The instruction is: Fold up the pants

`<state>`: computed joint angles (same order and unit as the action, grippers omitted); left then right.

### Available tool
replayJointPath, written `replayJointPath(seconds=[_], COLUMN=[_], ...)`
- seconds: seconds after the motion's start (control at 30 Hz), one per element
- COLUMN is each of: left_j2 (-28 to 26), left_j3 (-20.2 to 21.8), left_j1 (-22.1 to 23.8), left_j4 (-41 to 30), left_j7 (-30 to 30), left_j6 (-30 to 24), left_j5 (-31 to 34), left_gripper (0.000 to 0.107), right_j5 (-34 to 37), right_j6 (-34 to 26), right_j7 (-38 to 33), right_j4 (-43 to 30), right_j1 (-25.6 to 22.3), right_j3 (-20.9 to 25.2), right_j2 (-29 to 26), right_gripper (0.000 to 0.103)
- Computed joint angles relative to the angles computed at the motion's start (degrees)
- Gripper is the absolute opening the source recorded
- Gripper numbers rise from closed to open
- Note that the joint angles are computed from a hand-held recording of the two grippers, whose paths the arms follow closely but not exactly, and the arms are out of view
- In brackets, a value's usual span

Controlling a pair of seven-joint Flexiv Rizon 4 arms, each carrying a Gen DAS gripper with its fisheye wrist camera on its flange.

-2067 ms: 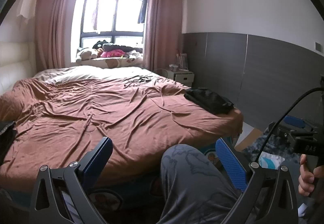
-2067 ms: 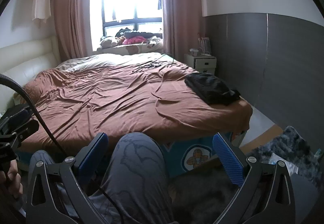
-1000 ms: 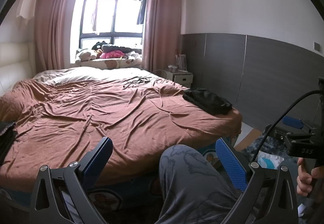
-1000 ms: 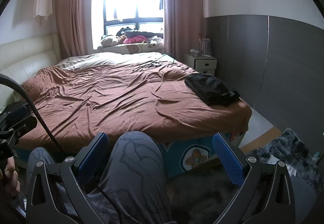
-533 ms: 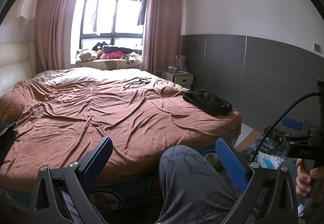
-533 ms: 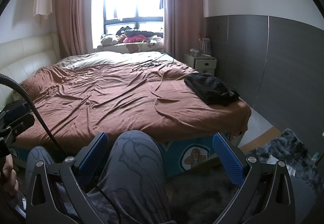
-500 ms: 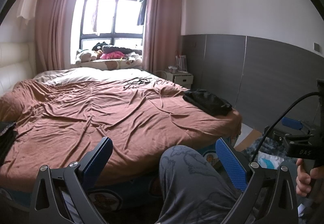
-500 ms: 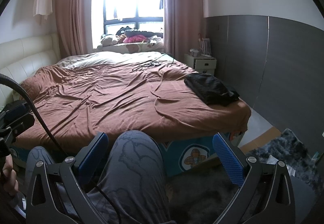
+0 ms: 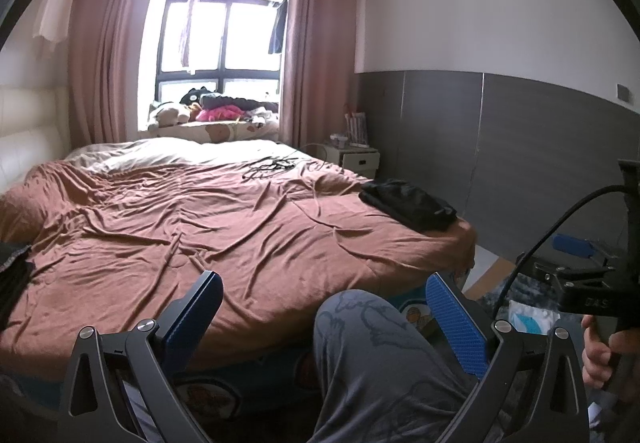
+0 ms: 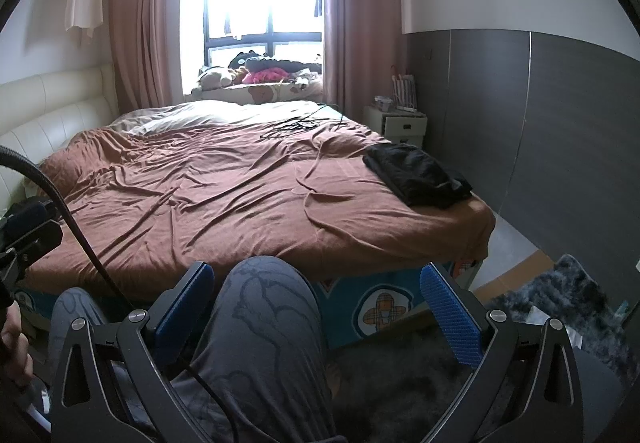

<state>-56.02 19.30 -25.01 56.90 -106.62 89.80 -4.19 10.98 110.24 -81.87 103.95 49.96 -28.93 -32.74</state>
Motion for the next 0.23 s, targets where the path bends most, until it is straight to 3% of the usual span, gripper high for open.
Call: replayJointPath(seconds=[0.23], left_j2=[0.24], left_j3=[0.4], left_j1=[-0.34], left_j4=[0.48], left_j7=[-0.52], left_j6=[0.16], left_j5=[-0.09], left_gripper=[0.103], right_j5=[-0.23], right_j6=[0.21], right_j7=[-0.24], right_j4=[-0.11], right_j1=[-0.79], right_j3=[0.63], right_j2=[0.04], right_gripper=[0.103])
